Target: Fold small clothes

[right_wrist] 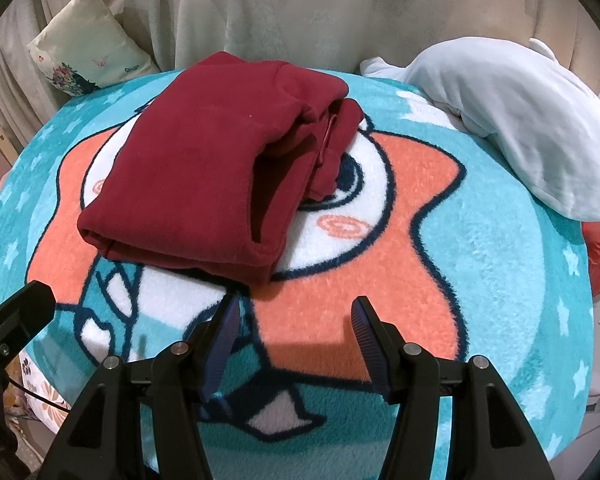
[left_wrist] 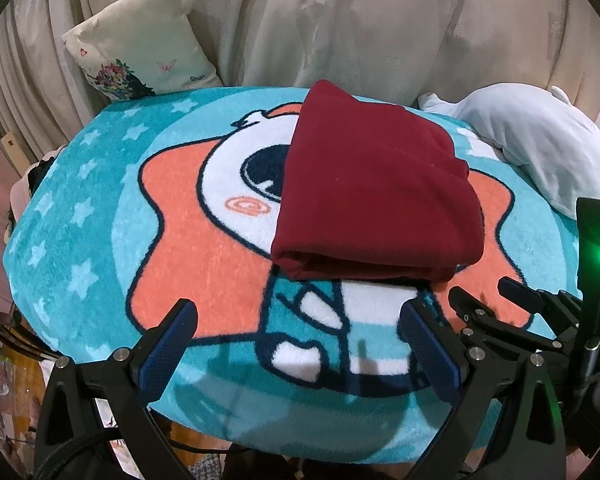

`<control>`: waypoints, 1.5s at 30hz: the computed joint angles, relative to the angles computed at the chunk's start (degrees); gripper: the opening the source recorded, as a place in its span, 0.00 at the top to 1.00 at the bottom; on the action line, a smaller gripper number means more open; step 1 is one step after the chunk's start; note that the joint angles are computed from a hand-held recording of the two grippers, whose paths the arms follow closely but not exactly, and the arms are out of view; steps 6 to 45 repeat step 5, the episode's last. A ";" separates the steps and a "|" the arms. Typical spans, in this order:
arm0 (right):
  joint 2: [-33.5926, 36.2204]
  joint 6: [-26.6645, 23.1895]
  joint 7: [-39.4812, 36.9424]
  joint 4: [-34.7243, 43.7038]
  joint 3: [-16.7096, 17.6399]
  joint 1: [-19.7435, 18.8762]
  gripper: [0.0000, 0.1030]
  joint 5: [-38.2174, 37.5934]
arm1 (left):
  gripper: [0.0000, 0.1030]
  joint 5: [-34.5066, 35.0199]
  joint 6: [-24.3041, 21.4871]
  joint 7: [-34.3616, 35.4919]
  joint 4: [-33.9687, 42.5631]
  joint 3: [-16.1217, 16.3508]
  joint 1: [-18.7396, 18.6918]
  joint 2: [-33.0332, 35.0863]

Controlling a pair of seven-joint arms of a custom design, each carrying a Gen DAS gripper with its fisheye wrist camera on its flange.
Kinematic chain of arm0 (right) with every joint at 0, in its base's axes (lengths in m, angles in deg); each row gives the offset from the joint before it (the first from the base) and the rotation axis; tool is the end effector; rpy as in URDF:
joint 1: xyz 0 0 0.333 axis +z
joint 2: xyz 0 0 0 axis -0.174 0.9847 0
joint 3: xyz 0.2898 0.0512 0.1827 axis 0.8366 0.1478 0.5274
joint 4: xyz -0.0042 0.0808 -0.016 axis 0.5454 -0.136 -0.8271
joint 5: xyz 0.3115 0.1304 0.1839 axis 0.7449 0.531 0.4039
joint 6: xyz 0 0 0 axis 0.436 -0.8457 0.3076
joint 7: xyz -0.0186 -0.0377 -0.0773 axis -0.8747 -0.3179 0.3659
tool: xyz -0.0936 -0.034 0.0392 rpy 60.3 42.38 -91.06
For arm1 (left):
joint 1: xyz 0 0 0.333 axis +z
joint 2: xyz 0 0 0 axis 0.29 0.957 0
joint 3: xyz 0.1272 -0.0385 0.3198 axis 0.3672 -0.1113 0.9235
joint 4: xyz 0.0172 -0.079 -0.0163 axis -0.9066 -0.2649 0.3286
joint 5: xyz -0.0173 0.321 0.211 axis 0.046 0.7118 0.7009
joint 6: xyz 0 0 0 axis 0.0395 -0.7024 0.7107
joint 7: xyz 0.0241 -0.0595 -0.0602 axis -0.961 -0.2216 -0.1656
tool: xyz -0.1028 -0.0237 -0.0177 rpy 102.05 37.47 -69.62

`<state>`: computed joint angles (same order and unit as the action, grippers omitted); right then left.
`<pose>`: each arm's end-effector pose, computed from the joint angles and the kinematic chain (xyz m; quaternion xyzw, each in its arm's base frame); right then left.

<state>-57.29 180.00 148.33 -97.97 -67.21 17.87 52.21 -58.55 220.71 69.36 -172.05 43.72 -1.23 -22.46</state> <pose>0.4470 0.3286 0.4566 -0.5208 0.8213 -0.1901 0.1346 0.4867 -0.3230 0.5302 -0.5180 0.8100 -0.2313 0.1483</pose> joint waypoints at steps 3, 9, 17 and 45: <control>0.01 0.21 -0.08 -0.02 -0.01 0.02 0.40 0.06 | 0.02 0.60 0.71 -0.16 -0.27 -0.02 -0.05 -0.16; -0.06 0.44 -0.01 -0.12 -0.01 0.03 0.40 0.01 | 0.02 0.38 1.19 0.16 -0.52 -0.04 -0.07 -0.44; -0.06 0.44 -0.01 -0.12 -0.01 0.03 0.40 0.01 | 0.02 0.38 1.19 0.16 -0.52 -0.04 -0.07 -0.44; -0.06 0.44 -0.01 -0.12 -0.01 0.03 0.40 0.01 | 0.02 0.38 1.19 0.16 -0.52 -0.04 -0.07 -0.44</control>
